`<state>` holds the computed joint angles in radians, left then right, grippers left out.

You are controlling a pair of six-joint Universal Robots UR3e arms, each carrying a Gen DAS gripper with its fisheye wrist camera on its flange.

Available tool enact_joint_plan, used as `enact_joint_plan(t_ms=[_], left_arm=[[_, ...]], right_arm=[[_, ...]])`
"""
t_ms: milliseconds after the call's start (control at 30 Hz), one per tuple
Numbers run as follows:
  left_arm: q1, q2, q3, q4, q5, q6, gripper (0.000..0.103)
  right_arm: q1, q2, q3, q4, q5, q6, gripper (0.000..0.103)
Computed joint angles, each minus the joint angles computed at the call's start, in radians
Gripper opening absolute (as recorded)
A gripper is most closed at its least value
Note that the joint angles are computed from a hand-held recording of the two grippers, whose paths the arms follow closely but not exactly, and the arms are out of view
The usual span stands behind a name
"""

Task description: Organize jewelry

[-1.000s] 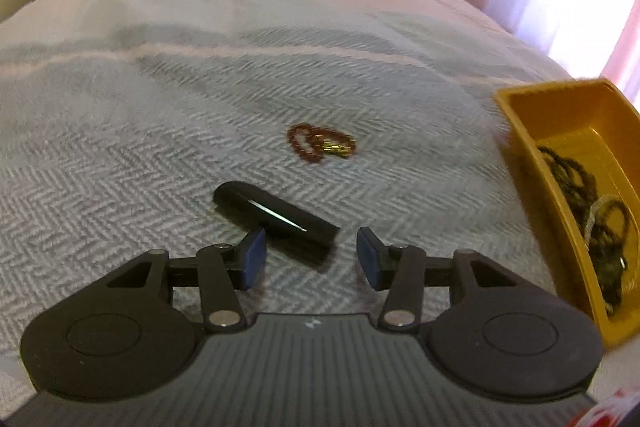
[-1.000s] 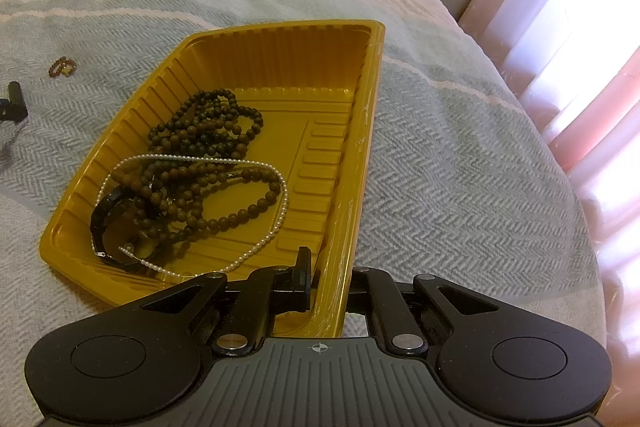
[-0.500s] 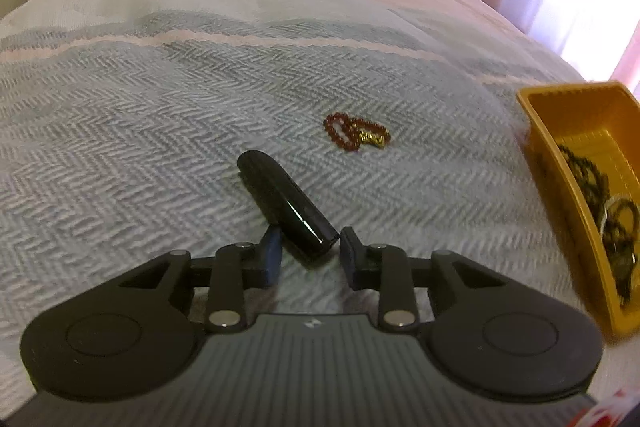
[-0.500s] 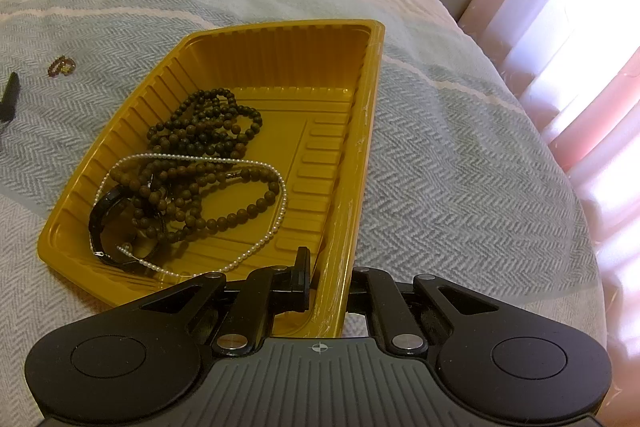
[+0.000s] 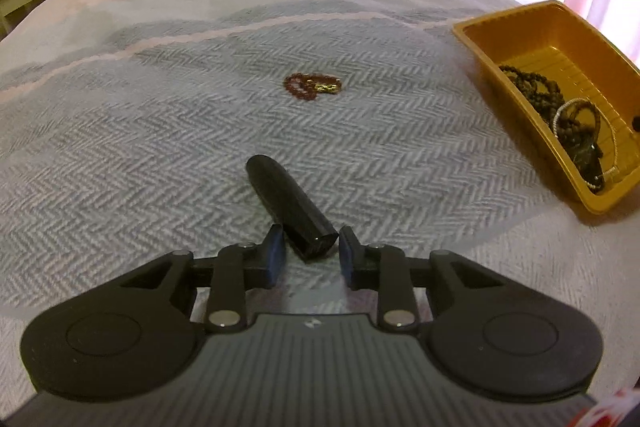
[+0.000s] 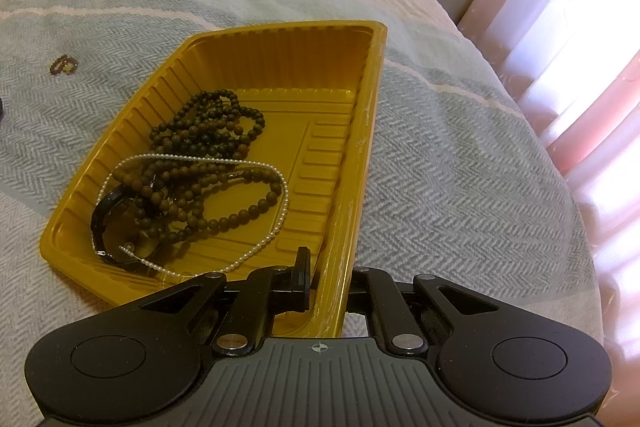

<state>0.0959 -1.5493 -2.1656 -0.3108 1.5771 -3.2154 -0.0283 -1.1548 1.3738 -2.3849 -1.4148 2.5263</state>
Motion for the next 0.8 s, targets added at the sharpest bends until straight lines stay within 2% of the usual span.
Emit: enact_joint_plan(t_ms=[67,133,367,400,433,500,800], left_arm=[[-0.009,-0.017,0.002,0.033,0.03,-0.028,0.029],[-0.022,-0.046,0.002,0.082,0.071,-0.056,0.035],[-0.022,-0.125,0.024,0.151,0.108,-0.103,0.035],[-0.024,-0.133,0.03,0.152,0.113,-0.098,0.034],[-0.024,-0.138,0.031,0.158,0.115,-0.095,0.026],[-0.025,-0.138,0.035,0.15,0.118,-0.087,0.02],[-0.03,-0.076,-0.011,0.168,0.089,-0.083,0.02]], right_arm=[[0.001,0.0,0.0,0.0,-0.001,0.0,0.007],[0.0,-0.001,0.0,0.001,-0.001,0.0,0.007],[0.0,0.001,0.0,0.004,-0.001,0.005,0.008],[0.001,0.002,0.0,0.002,-0.002,0.006,0.008],[0.001,0.002,0.0,0.001,-0.003,0.006,0.008],[0.001,0.003,0.001,0.0,-0.003,0.007,0.008],[0.0,0.005,0.001,-0.002,-0.003,0.006,0.008]])
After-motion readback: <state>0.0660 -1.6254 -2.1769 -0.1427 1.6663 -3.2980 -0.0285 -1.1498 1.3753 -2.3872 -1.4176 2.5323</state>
